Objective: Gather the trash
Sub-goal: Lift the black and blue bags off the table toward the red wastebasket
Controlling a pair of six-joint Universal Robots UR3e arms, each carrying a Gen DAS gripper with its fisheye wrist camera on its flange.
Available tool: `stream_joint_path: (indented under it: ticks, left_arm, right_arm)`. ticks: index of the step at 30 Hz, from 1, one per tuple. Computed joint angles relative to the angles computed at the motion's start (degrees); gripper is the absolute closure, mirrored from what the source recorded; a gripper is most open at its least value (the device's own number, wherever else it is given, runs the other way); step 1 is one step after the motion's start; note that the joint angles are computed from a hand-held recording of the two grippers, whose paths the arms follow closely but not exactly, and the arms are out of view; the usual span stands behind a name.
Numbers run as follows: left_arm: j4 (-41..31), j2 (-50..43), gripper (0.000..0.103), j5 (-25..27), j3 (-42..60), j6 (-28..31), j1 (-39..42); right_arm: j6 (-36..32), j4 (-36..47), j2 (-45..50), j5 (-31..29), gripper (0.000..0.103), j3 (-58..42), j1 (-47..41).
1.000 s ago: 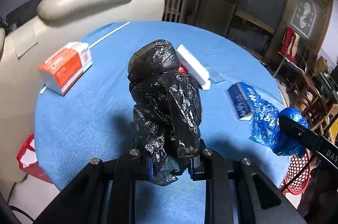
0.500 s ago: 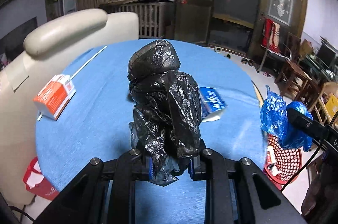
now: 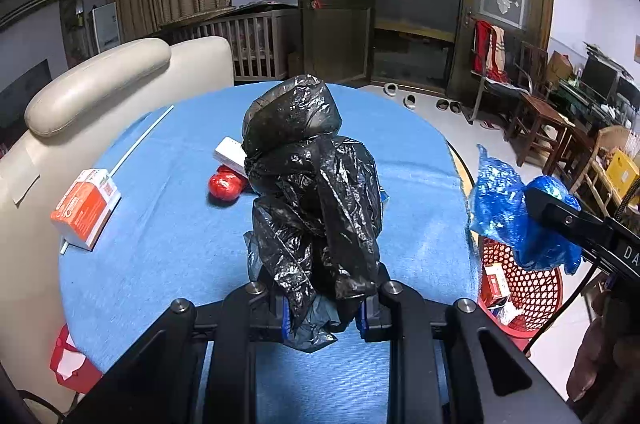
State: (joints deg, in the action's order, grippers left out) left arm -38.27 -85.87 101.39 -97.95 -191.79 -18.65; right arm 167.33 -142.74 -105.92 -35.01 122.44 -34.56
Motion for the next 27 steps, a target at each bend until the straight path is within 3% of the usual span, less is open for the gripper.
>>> stream_joint_path:
  ticks: [14, 21, 27]
  left_arm:
    - [-0.5, -4.0, 0.078, -2.7, 4.0, 3.8, 0.3]
    - [-0.9, -7.9, 0.078, -2.9, 8.2, 4.9, -1.9]
    - [-1.8, -11.5, 0.078, -3.2, 12.1, 5.1, -5.0]
  right_arm:
    - [0.6, 2.4, -2.1, 0.1, 0.037, 0.2, -2.0]
    - [-2.2, 8.6, -7.3, 1.8, 0.037, 2.0, -7.2]
    - [-8.3, 18.9, -12.9, 3.8, 0.037, 2.9, -14.7]
